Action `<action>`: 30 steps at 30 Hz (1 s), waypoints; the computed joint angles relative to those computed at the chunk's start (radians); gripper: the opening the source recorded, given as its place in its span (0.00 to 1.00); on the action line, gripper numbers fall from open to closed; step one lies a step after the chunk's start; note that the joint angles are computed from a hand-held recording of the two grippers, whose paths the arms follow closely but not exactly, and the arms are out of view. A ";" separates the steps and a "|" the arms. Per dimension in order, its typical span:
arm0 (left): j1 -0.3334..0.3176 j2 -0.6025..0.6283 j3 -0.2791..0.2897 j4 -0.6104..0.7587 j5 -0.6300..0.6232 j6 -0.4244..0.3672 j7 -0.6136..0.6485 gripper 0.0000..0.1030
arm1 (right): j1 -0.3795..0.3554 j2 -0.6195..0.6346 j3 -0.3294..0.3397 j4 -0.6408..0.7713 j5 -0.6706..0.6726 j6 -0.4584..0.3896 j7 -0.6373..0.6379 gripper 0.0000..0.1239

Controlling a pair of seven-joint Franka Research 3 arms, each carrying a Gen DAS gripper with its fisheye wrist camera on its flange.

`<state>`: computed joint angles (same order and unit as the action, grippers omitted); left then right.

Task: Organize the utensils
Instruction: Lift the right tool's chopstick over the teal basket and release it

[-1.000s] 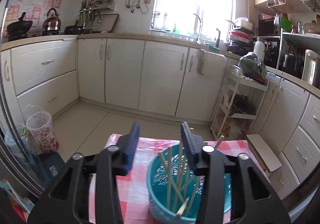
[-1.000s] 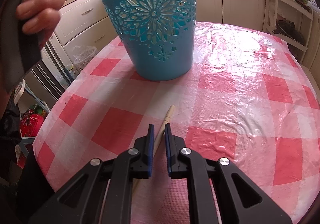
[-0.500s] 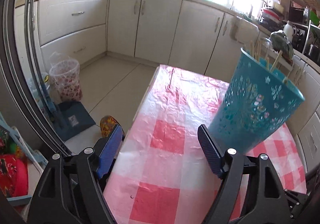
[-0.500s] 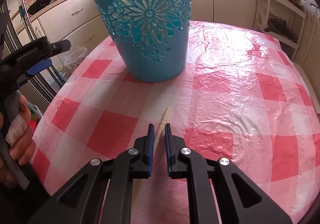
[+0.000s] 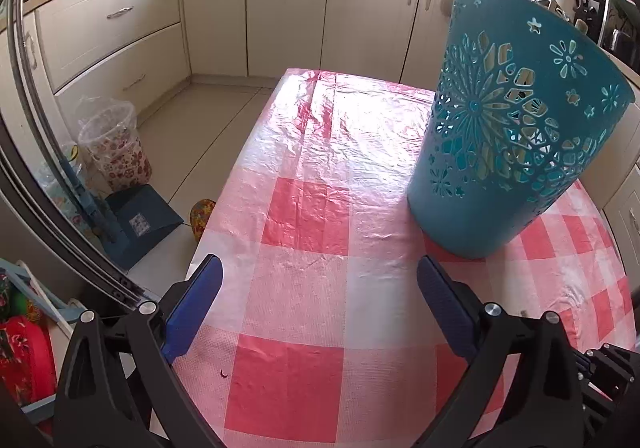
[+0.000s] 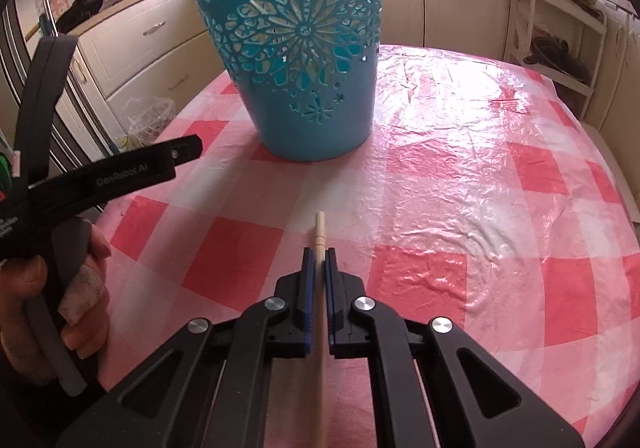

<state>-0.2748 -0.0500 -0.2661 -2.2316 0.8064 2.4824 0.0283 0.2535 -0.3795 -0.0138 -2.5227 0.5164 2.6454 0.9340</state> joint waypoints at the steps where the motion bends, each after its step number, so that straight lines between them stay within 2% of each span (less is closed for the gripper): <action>1: -0.001 0.003 -0.001 0.005 -0.005 -0.005 0.006 0.91 | 0.012 -0.010 -0.018 0.000 0.031 -0.011 -0.015 0.05; 6: -0.005 0.013 0.001 0.018 -0.024 -0.018 0.026 0.91 | 0.041 -0.037 -0.074 0.018 0.173 -0.056 -0.094 0.05; 14: -0.004 0.014 0.005 0.014 -0.033 -0.011 0.028 0.91 | 0.049 -0.083 -0.133 0.061 0.409 -0.160 -0.222 0.05; 22: -0.004 0.017 0.006 0.016 -0.041 -0.009 0.038 0.91 | 0.037 -0.065 -0.143 0.207 0.634 -0.248 -0.327 0.05; 26: -0.004 0.017 0.007 0.015 -0.043 -0.007 0.041 0.91 | 0.043 -0.034 -0.117 0.293 0.739 -0.210 -0.394 0.05; 30: -0.002 0.015 0.008 0.010 -0.039 0.003 0.033 0.91 | 0.070 0.049 -0.056 0.410 0.880 -0.026 -0.504 0.05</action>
